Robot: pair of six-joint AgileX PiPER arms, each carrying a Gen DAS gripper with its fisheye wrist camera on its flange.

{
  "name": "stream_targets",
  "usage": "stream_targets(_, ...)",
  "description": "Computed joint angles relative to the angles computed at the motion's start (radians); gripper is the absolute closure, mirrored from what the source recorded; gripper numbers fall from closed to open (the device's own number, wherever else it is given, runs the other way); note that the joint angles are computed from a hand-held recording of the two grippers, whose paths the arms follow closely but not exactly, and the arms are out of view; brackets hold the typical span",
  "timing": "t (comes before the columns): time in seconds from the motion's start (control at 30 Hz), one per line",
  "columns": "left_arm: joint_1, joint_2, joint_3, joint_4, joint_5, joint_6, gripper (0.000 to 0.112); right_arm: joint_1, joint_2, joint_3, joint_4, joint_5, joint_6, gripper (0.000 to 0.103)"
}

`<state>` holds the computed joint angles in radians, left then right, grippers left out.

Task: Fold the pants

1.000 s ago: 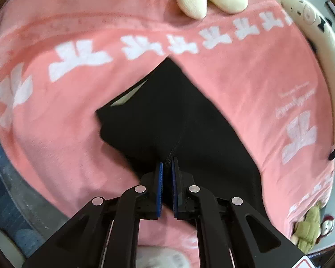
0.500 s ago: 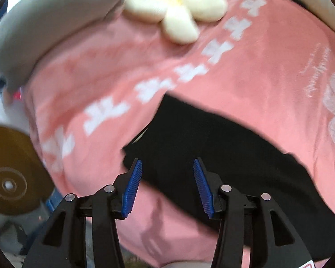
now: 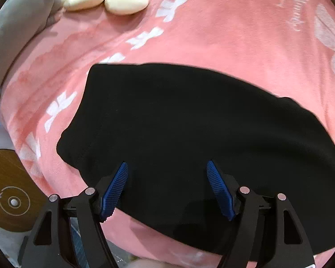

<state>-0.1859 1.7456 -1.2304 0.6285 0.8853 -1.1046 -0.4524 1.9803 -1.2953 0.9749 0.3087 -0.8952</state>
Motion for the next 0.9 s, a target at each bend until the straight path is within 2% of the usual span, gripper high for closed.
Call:
stream_targets(0.03, -0.034, -0.011, 0.003, 0.020, 0.001, -0.034, 0.041, -0.020, 0.033, -0.030, 0.042, 0.051, -0.028, 0.038)
stream_targets(0.13, -0.127, -0.006, -0.032, 0.059, 0.046, -0.071, 0.041, -0.037, 0.095, -0.067, 0.140, 0.122, -0.103, 0.038)
stream_targets(0.23, -0.194, 0.009, -0.052, 0.053, 0.069, -0.070, 0.040, -0.020, 0.116, -0.045, 0.272, 0.094, -0.250, 0.039)
stream_targets(0.27, -0.209, 0.020, -0.056, 0.054, 0.064, -0.074, 0.040, -0.012, 0.117, -0.042, 0.295, 0.086, -0.283, 0.045)
stream_targets(0.37, -0.262, 0.052, -0.070, 0.069, 0.065, -0.081, 0.040, -0.007, 0.141, -0.068, 0.297, 0.100, -0.308, 0.043)
stream_targets(0.43, -0.300, 0.080, -0.094, 0.076, 0.071, -0.069, 0.040, -0.012, 0.153, -0.103, 0.235, 0.130, -0.230, 0.042)
stream_targets(0.53, -0.327, 0.109, -0.114, 0.088, 0.080, -0.054, 0.040, 0.003, 0.151, -0.121, 0.138, 0.122, -0.161, 0.052)
stream_targets(0.63, -0.349, 0.131, -0.132, 0.081, 0.091, -0.043, 0.040, -0.003, 0.144, -0.118, 0.148, 0.161, -0.169, 0.079)
stream_targets(0.73, -0.352, 0.135, -0.130, 0.070, 0.090, -0.038, 0.040, 0.002, 0.128, -0.108, 0.156, 0.178, -0.144, 0.083)
stream_targets(0.9, -0.341, 0.112, -0.098, 0.051, 0.073, -0.053, 0.040, 0.025, 0.047, -0.053, 0.244, 0.201, -0.181, 0.083)
